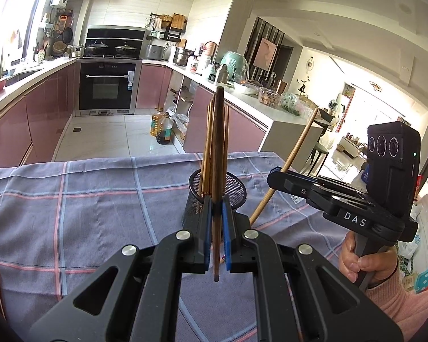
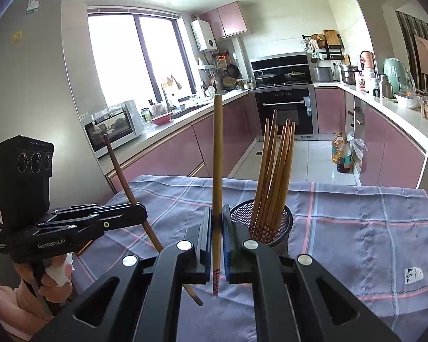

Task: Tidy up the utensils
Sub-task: 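Lower both upright chopsticks into the mesh cup among the others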

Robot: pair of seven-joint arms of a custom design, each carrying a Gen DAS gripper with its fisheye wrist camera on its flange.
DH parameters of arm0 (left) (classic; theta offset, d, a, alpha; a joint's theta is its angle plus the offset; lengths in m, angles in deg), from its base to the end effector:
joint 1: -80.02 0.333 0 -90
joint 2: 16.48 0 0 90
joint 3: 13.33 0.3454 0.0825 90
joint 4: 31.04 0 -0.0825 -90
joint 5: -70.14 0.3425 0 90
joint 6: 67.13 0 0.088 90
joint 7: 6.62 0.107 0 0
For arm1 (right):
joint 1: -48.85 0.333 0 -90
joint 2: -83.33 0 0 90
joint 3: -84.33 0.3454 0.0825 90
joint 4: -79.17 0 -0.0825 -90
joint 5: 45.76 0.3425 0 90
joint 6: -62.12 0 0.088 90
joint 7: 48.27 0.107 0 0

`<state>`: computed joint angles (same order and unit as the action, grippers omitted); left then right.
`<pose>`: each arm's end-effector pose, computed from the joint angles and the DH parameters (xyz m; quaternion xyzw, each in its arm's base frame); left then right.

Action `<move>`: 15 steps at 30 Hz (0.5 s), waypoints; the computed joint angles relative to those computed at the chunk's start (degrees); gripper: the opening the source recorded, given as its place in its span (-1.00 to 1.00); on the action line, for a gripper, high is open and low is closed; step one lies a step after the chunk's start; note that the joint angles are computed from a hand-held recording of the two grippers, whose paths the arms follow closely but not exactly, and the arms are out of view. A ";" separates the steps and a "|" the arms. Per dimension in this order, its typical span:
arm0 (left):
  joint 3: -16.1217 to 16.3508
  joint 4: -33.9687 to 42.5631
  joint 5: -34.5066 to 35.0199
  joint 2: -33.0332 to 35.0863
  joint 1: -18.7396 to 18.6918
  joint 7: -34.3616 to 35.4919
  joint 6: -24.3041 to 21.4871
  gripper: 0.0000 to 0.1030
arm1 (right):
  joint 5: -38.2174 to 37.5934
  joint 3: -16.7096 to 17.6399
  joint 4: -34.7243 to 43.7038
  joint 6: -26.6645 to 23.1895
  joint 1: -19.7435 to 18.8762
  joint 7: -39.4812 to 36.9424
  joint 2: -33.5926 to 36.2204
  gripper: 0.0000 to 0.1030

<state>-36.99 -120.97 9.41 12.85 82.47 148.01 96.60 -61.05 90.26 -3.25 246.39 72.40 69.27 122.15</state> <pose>0.6875 -0.1488 0.4727 -0.4664 0.7301 -0.4821 0.1304 0.6531 0.3682 0.4736 -0.6726 0.5227 -0.1862 0.4896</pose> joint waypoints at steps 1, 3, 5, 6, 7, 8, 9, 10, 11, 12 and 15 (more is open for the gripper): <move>0.09 0.27 0.21 0.19 -0.10 -0.16 -0.02 -0.86 | 0.01 0.23 0.21 -0.15 -0.20 -0.13 0.04 -0.89; 0.01 0.40 0.36 0.23 -0.08 -0.22 -0.02 -0.86 | 0.06 -0.04 0.34 -0.21 -0.03 -0.14 0.06 -0.89; -0.04 0.51 0.50 0.27 -0.05 -0.26 0.01 -0.86 | 0.09 0.15 0.52 -0.33 -0.22 -0.29 0.08 -0.89; -0.13 0.54 0.47 0.29 -0.02 -0.21 0.04 -0.86 | 0.09 0.06 0.52 -0.37 -0.16 -0.32 0.05 -0.89; -0.18 0.62 0.47 0.33 0.00 -0.21 0.04 -0.86 | 0.10 0.03 0.66 -0.47 -0.16 -0.37 0.07 -0.89; -0.23 0.67 0.46 0.35 0.02 -0.23 0.03 -0.86 | 0.12 0.10 0.77 -0.55 -0.23 -0.44 0.08 -0.89; -0.23 0.74 0.51 0.38 0.02 -0.26 0.01 -0.86 | 0.14 -0.15 0.37 -0.31 -0.03 -0.33 -0.13 -0.89; -0.22 0.73 0.57 0.37 0.00 -0.28 0.05 -0.86 | 0.14 -0.15 0.41 -0.32 -0.04 -0.36 -0.12 -0.89; -0.22 0.75 0.62 0.39 0.03 -0.30 -0.01 -0.86 | 0.15 -0.10 0.47 -0.34 -0.07 -0.39 -0.10 -0.89; -0.26 0.85 0.66 0.45 0.03 -0.26 -0.01 -0.86 | 0.17 -0.16 0.34 -0.27 -0.01 -0.36 -0.13 -0.89; -0.32 1.16 0.81 0.53 -0.05 -0.37 0.04 -0.86 | 0.14 -0.29 0.42 -0.21 0.05 -0.40 -0.12 -0.89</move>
